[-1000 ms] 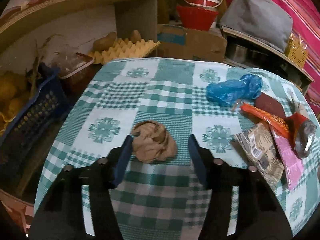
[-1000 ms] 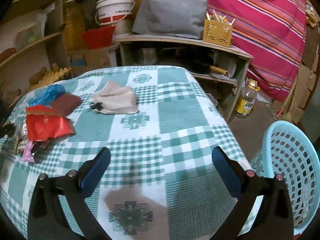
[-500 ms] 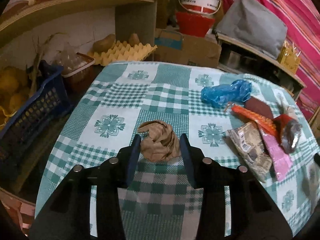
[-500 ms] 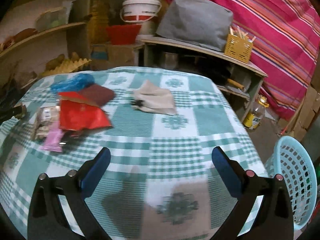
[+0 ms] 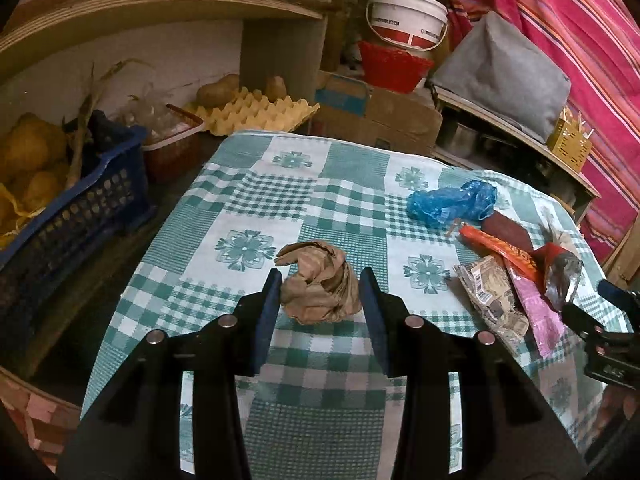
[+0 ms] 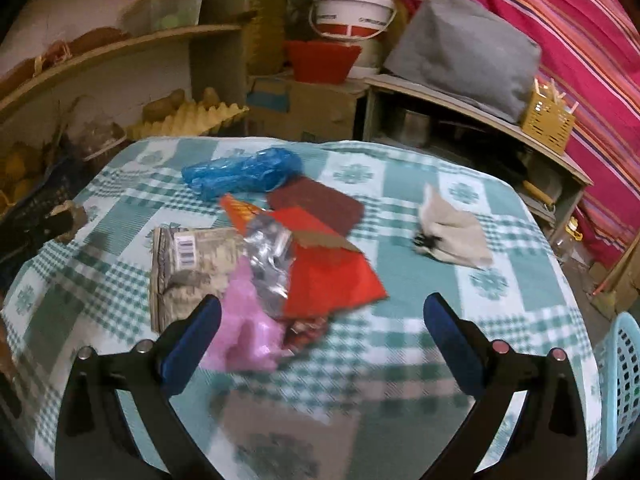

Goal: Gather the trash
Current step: 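Grasp the red foil wrapper with the right tool while the left tool holds the paper ball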

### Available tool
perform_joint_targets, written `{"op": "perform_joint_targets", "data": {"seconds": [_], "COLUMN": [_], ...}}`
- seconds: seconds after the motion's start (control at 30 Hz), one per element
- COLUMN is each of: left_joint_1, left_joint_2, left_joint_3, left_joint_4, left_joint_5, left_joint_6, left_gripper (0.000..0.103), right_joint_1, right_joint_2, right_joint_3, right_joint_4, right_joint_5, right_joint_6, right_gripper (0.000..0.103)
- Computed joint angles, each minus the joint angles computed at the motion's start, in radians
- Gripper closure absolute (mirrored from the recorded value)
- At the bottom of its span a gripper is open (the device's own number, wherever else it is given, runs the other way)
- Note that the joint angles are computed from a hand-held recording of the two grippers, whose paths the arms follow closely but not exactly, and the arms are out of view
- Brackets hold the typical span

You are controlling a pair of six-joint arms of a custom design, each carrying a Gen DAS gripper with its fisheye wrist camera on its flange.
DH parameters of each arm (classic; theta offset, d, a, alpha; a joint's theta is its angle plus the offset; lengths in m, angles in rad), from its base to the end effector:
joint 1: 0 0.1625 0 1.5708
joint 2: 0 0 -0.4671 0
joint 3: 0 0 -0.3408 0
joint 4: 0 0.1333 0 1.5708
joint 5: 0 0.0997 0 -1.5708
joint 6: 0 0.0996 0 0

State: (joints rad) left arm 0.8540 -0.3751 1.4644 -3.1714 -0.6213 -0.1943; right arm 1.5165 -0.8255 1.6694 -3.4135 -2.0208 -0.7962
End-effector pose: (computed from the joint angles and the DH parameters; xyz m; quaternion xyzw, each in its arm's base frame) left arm -0.3034 -0.6744 0.0298 0.1106 0.8612 -0.3965 0.2982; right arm 0.0533 -0.6765 0.2864 0.2106 -0.8363 0.3444 0.3710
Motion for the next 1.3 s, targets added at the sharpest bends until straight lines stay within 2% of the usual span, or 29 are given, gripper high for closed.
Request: {"op": "perform_joint_targets", "data": {"seconds": [0.13, 0.2, 0.3, 0.37, 0.5, 0.57, 0.6, 0.8, 0.9, 1.03, 1.3], "left_joint_1": [0.003, 0.002, 0.0, -0.002, -0.006, -0.009, -0.012, -0.03, -0.037, -0.055, -0.098], "left_joint_2": [-0.005, -0.005, -0.002, 0.002, 0.01, 0.015, 0.018, 0.048, 0.063, 0.092, 0.179], "left_joint_3": [0.006, 0.005, 0.0, -0.007, -0.022, -0.031, -0.035, -0.079, -0.106, -0.152, -0.279], "left_joint_4": [-0.006, -0.005, -0.005, -0.006, -0.004, 0.003, 0.003, 0.012, 0.029, 0.05, 0.089], "left_joint_5": [-0.008, -0.006, -0.01, -0.01, -0.015, -0.012, -0.012, -0.017, -0.019, -0.018, -0.064], "left_joint_6": [0.0, 0.007, 0.011, 0.015, 0.019, 0.021, 0.022, 0.038, 0.047, 0.068, 0.11], "left_gripper": [0.064, 0.064, 0.064, 0.064, 0.064, 0.064, 0.064, 0.064, 0.064, 0.064, 0.064], "right_joint_1": [0.016, 0.018, 0.018, 0.015, -0.003, -0.01, -0.015, -0.055, -0.076, -0.099, -0.179], "right_joint_2": [0.054, 0.067, 0.07, 0.064, 0.029, 0.015, 0.006, -0.052, -0.092, -0.149, -0.285], "right_joint_3": [-0.06, -0.079, -0.102, -0.109, -0.095, -0.088, -0.083, -0.056, -0.036, 0.002, 0.069], "right_joint_4": [-0.002, -0.007, 0.034, 0.063, 0.107, 0.121, 0.123, 0.136, 0.147, 0.137, 0.123], "right_joint_5": [-0.063, -0.074, -0.076, -0.065, -0.002, 0.013, 0.021, 0.094, 0.154, 0.211, 0.298], "right_joint_6": [-0.009, -0.016, -0.005, 0.004, 0.022, 0.02, 0.019, 0.029, 0.03, 0.013, 0.031], "right_gripper": [0.005, 0.009, 0.029, 0.047, 0.057, 0.067, 0.068, 0.09, 0.095, 0.095, 0.095]}}
